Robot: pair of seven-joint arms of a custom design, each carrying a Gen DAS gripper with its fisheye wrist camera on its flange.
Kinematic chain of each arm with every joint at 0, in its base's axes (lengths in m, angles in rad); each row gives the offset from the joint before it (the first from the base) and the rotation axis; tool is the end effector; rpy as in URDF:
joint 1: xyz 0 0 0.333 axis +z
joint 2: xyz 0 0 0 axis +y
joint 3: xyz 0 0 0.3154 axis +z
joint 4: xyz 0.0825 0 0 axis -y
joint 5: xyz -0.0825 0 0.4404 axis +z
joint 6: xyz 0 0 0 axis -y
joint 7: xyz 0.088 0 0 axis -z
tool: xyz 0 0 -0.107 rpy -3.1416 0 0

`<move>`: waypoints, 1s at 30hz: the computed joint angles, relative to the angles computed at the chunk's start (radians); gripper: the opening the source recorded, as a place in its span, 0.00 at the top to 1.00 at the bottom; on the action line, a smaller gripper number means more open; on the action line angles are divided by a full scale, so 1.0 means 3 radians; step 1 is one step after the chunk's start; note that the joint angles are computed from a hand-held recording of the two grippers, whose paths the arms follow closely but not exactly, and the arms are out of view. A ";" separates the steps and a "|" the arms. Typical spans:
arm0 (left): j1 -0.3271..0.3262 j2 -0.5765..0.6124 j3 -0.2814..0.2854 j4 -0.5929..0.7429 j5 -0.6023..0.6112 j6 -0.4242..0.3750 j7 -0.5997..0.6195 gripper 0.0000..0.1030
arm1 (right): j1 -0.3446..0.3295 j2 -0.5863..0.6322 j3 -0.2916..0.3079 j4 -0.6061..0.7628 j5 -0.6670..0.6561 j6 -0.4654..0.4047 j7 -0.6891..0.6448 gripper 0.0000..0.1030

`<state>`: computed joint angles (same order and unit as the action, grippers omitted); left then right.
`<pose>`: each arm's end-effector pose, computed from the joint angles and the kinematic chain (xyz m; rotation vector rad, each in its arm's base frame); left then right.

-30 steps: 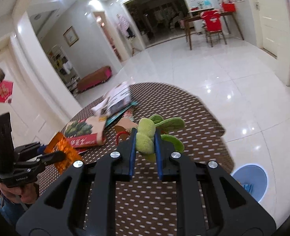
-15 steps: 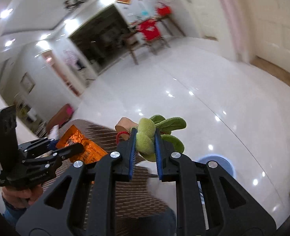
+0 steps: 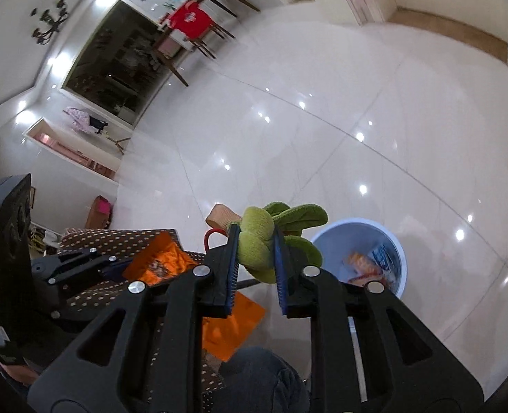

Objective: Collect trash
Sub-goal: 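Carry the orange wrapper and green plush toy to the wastebasket and release both, then move both open tools back toward the table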

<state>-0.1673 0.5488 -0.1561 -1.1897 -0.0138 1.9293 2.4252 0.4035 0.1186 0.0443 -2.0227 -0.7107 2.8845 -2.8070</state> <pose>0.7567 -0.2230 0.4824 -0.6369 2.9363 -0.2681 0.5826 0.3209 0.4373 -0.8361 2.1751 -0.1447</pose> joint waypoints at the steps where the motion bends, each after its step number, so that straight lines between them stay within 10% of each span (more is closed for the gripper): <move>1: -0.0015 0.0080 -0.0002 0.0100 -0.0012 -0.0084 -0.0044 0.31 | 0.0006 0.0001 -0.0034 -0.0055 -0.0082 0.0086 0.0157 0.64; 3: -0.0026 0.0131 -0.0001 0.0139 -0.0039 -0.0014 -0.0122 0.17 | 0.0028 0.0015 -0.0123 -0.0128 -0.0341 0.0286 0.0555 0.26; 7: -0.0058 0.0091 0.0032 0.0058 0.0038 0.0182 -0.0290 0.17 | 0.0053 -0.0014 -0.0190 -0.0254 -0.0595 0.0335 0.1063 0.08; 17: 0.0204 -0.0479 -0.0059 -0.0557 -0.0379 0.0714 -0.0239 0.15 | -0.0021 -0.0399 0.0175 -0.0417 -0.0312 -0.0509 0.0822 0.06; 30: 0.0684 -0.1439 0.0048 -0.1384 -0.1717 0.0823 0.0610 0.15 | 0.0234 -0.0383 0.0502 0.0501 -0.0553 -0.1922 0.0329 0.06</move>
<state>0.0379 0.1170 -0.1418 -1.6050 -0.5289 2.1763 2.6081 0.4736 0.0038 0.1948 -1.8724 -0.8766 2.3079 -2.7084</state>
